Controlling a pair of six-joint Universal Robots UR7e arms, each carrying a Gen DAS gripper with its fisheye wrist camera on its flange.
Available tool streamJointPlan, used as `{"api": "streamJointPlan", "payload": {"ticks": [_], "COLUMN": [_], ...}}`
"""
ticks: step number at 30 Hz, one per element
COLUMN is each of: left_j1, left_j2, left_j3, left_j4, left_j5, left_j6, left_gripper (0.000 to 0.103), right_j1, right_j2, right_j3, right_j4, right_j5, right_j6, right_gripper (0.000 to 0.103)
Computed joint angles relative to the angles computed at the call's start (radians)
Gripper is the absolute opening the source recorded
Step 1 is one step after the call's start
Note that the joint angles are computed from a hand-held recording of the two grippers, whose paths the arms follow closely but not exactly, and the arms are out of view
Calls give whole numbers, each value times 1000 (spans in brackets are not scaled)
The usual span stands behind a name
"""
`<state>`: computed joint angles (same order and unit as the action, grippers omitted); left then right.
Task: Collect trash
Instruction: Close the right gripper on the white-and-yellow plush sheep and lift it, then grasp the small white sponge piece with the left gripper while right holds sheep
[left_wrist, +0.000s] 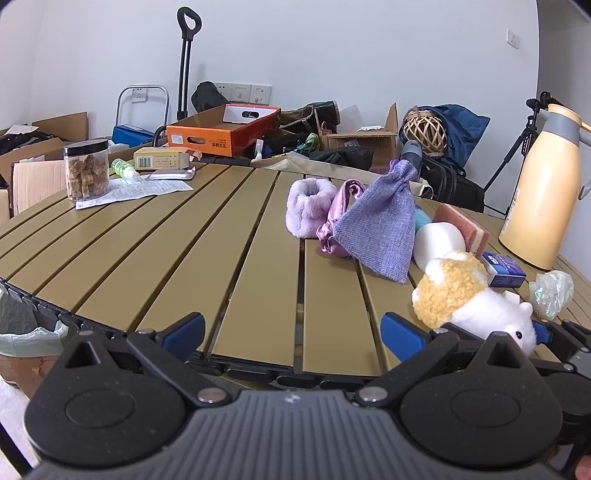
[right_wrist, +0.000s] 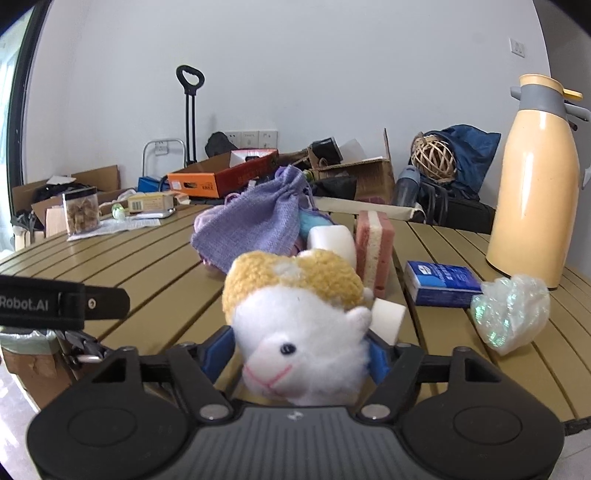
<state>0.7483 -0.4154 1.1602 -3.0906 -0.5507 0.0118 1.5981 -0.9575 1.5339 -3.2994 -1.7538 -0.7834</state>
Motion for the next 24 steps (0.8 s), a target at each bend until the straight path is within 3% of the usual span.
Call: {"api": "streamJointPlan", "payload": {"ticks": [2,5,10,16,24], "left_j1": [0,0,0,-2,-7], "left_j2": [-2,-4,-4,-3,14], "left_j3": [2,2,1,-6,-39], "left_j4": [0,3,-2,-20,-4], "left_j5": [-1,1,4,9,-30], "left_j6": [-1,-5,-5,-10,-36], "left_gripper": [103,103,103,103,103], "right_j1": [1,2,13,7,1], "right_j2": [10,20,23,-8,-58], "right_j3": [-11,-20,-8,43,84], "right_j4": [3,4,-21,-91,-191], "right_j5": [-3,-8,-29,67,117], "right_j6": [1,7,-35,-44,0], "right_gripper": [72,57,54,53,53]}}
